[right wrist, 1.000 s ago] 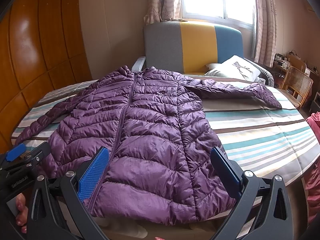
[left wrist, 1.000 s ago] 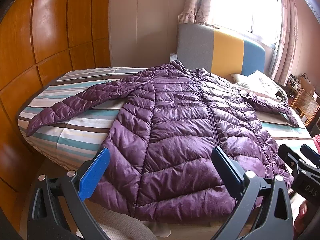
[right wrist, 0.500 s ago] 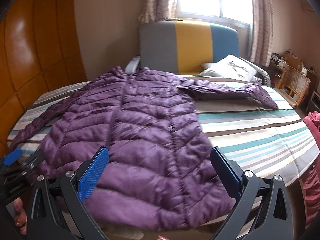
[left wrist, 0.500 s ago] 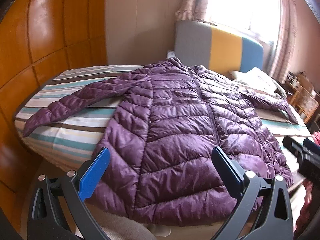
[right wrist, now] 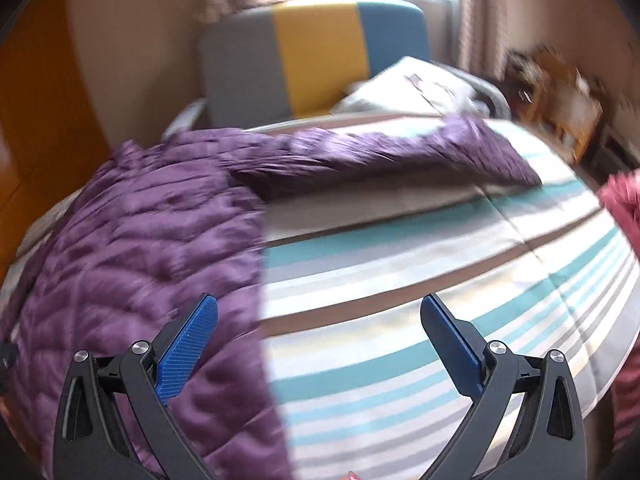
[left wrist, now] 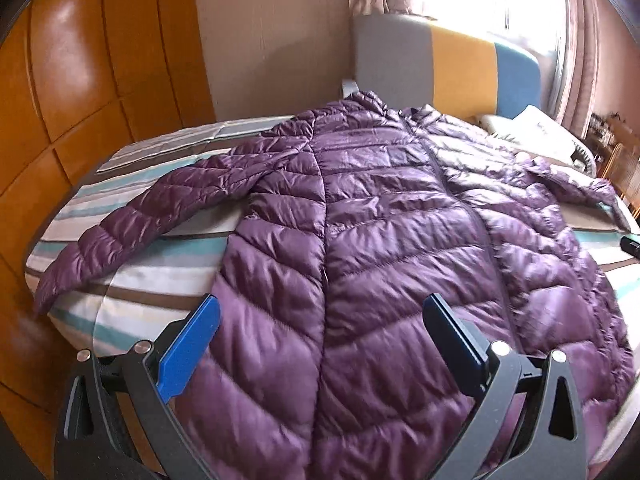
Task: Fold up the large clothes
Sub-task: 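Reach the right tool to the jacket sleeve and close on its cuff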
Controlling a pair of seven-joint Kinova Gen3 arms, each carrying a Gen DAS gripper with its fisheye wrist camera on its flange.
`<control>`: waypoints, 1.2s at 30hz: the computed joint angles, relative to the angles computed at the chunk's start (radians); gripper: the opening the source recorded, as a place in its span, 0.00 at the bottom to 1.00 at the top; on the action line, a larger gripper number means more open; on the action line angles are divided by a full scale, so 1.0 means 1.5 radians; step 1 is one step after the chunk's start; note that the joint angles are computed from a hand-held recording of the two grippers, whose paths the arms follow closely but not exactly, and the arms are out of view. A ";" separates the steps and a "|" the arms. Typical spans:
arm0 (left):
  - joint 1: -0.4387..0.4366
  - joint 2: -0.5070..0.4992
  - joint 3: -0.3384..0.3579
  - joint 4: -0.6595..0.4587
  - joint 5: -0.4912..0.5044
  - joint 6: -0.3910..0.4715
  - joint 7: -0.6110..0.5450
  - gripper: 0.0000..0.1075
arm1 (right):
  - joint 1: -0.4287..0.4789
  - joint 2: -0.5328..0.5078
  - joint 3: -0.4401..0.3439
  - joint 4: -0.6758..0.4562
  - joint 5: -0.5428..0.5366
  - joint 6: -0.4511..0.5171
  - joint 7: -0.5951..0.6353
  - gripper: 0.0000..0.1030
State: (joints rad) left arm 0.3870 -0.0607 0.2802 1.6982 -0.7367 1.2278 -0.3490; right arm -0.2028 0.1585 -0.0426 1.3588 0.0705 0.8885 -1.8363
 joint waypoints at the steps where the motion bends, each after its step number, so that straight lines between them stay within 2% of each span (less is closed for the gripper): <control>1: -0.004 0.004 -0.007 -0.002 0.001 -0.007 -0.006 0.94 | 0.005 0.011 0.011 -0.009 -0.016 0.004 -0.001 0.97; 6: -0.024 0.032 -0.039 -0.010 -0.004 -0.043 -0.018 0.94 | 0.102 0.074 0.017 -0.055 -0.145 -0.013 0.012 0.97; 10: -0.040 0.067 -0.070 -0.023 -0.006 -0.055 -0.021 0.94 | 0.226 0.145 -0.039 -0.107 -0.253 -0.031 -0.038 0.97; 11: -0.040 0.075 -0.076 -0.025 -0.013 -0.054 -0.019 0.94 | 0.250 0.157 -0.049 -0.112 -0.280 -0.040 -0.056 0.94; 13: -0.045 0.092 -0.091 -0.032 -0.009 -0.053 -0.027 0.94 | 0.266 0.177 -0.038 -0.121 -0.320 -0.059 -0.092 0.85; 14: -0.050 0.093 -0.099 -0.030 0.002 -0.066 -0.035 0.94 | 0.259 0.186 -0.016 -0.129 -0.340 -0.065 -0.096 0.81; 16: -0.056 0.091 -0.110 -0.022 0.009 -0.086 -0.036 0.94 | 0.259 0.202 -0.001 -0.140 -0.365 -0.085 -0.098 0.77; 20: -0.066 0.086 -0.118 -0.007 0.027 -0.111 -0.045 0.94 | 0.265 0.230 -0.001 -0.171 -0.361 -0.116 -0.134 0.76; 22: -0.065 0.085 -0.115 -0.002 0.024 -0.112 -0.040 0.94 | 0.271 0.245 -0.008 -0.188 -0.360 -0.119 -0.152 0.67; 24: -0.062 0.089 -0.113 -0.005 0.020 -0.106 -0.037 0.94 | 0.278 0.262 -0.011 -0.204 -0.362 -0.120 -0.177 0.63; 27: -0.061 0.095 -0.114 -0.010 0.024 -0.099 -0.045 0.94 | 0.301 0.289 -0.022 -0.236 -0.367 -0.114 -0.182 0.45; 29: -0.064 0.094 -0.124 -0.013 0.045 -0.108 -0.060 0.94 | 0.307 0.301 -0.027 -0.255 -0.360 -0.110 -0.190 0.15; 30: -0.074 0.090 -0.125 -0.015 0.064 -0.115 -0.074 0.94 | 0.307 0.300 -0.029 -0.257 -0.344 -0.112 -0.198 0.10; 32: -0.106 0.080 -0.111 -0.005 0.086 -0.138 -0.079 0.94 | 0.286 0.286 -0.003 -0.250 -0.301 -0.119 -0.215 0.09; 36: -0.074 0.085 -0.123 -0.006 0.030 -0.100 -0.007 0.94 | 0.204 0.287 0.083 -0.291 -0.200 -0.054 -0.247 0.08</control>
